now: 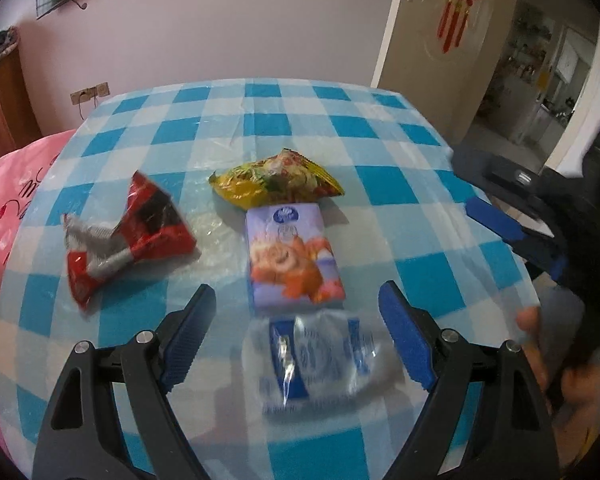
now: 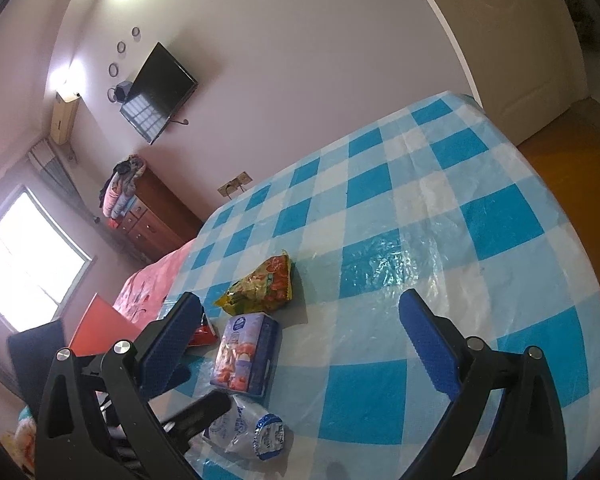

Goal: Collect trash
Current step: 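Grasp the purple tissue pack with the left gripper and lift it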

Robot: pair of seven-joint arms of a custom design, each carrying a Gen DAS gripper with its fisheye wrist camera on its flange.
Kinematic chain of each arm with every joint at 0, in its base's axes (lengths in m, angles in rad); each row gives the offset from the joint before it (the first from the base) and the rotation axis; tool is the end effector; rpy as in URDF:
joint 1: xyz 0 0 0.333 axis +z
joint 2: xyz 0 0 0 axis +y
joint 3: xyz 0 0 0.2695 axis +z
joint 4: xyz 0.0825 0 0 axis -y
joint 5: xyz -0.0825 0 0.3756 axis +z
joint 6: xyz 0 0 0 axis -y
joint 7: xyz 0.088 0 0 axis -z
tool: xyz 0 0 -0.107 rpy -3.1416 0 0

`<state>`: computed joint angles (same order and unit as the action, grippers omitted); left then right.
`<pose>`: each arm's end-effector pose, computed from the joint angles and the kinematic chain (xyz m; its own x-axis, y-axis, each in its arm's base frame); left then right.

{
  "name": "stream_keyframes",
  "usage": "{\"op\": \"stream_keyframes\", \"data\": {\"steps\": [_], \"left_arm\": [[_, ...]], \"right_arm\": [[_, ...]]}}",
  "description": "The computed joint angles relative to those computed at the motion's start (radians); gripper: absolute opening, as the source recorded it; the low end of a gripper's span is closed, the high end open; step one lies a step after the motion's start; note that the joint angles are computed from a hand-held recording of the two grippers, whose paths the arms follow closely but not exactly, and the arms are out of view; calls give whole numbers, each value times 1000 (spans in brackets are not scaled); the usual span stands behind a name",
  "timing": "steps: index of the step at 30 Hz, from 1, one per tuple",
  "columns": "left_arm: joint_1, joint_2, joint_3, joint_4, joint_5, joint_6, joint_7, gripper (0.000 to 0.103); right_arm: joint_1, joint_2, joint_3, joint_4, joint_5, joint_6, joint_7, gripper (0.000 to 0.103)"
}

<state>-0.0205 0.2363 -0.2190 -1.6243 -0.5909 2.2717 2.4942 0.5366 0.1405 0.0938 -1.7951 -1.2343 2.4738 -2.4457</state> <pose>0.6316 -0.1563 0.4926 -0.7752 -0.6196 0.1234 -0.5440 0.5553 -0.6291 0.5083 0.3711 0.4832 -0.3847 -0.7126 -0.5867 -0.2949 0.6972 -0.6534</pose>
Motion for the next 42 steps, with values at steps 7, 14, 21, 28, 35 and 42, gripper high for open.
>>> {"op": "stream_keyframes", "data": {"steps": [7, 14, 21, 28, 35, 42], "left_arm": [[-37, 89, -6, 111, 109, -14, -128, 75], [-52, 162, -15, 201, 203, -45, -232, 56], [-41, 167, -30, 199, 198, -33, -240, 54], [-27, 177, -34, 218, 175, -44, -245, 53], [8, 156, -33, 206, 125, -49, -226, 53], [53, 132, -18, 206, 68, -74, -187, 53]], "right_arm": [[-9, -27, 5, -35, -17, 11, 28, 98], [-30, -44, 11, -63, -16, 48, 37, 98], [-41, -32, 10, -56, -3, 95, 6, 98], [-39, -12, 0, -35, 17, 132, -43, 98], [-29, 26, -17, -1, 80, 155, -115, 98], [-5, 82, -34, 61, 159, 159, -229, 98]]}}
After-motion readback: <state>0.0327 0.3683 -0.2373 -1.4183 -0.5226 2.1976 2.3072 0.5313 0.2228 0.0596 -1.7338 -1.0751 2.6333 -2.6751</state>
